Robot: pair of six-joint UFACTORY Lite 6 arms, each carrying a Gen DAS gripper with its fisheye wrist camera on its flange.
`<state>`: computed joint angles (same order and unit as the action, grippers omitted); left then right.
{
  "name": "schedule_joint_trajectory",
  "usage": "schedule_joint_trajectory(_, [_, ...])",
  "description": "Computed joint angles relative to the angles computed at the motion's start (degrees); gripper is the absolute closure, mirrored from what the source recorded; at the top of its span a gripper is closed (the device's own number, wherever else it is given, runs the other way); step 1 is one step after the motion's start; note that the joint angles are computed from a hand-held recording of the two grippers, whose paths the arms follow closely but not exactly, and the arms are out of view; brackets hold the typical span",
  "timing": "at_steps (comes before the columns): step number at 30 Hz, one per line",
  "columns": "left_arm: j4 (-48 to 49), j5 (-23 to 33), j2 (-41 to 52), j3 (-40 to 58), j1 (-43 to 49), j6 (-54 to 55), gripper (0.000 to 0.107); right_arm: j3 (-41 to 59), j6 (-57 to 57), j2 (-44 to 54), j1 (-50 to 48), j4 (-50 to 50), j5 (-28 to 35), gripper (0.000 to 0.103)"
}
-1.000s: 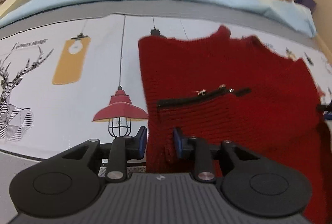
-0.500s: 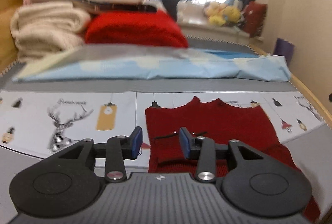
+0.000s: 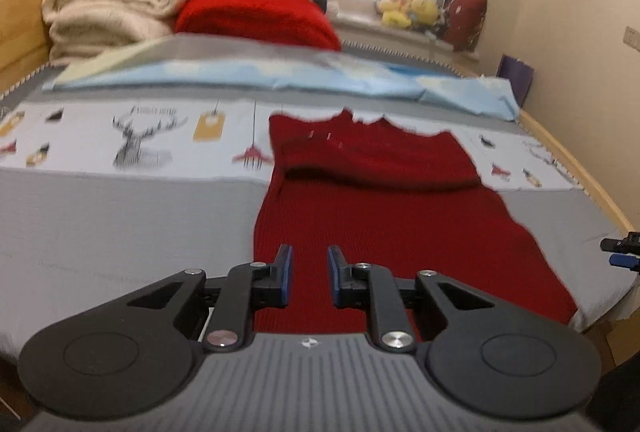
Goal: Fold small clothes
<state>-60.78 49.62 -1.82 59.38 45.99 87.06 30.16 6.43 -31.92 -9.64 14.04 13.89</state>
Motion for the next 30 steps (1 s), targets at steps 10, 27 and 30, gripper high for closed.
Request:
schedule_joint_trajectory(10, [9.28, -7.20, 19.80, 8.62, -2.56, -14.95, 0.087, 0.57, -10.81, 12.38, -3.66, 7.18, -1.66, 0.048])
schedule_joint_trajectory(27, [20.69, -8.39, 31.73, 15.33, -4.79, -24.22, 0.079, 11.16, 31.66, 35.56, 2.15, -30.02, -3.05, 0.045])
schedule_joint_trajectory(30, [19.52, -10.56, 30.46, 12.85, -5.56, -20.92, 0.079, 11.02, 38.40, 35.57, 3.69, -36.90, -2.53, 0.044])
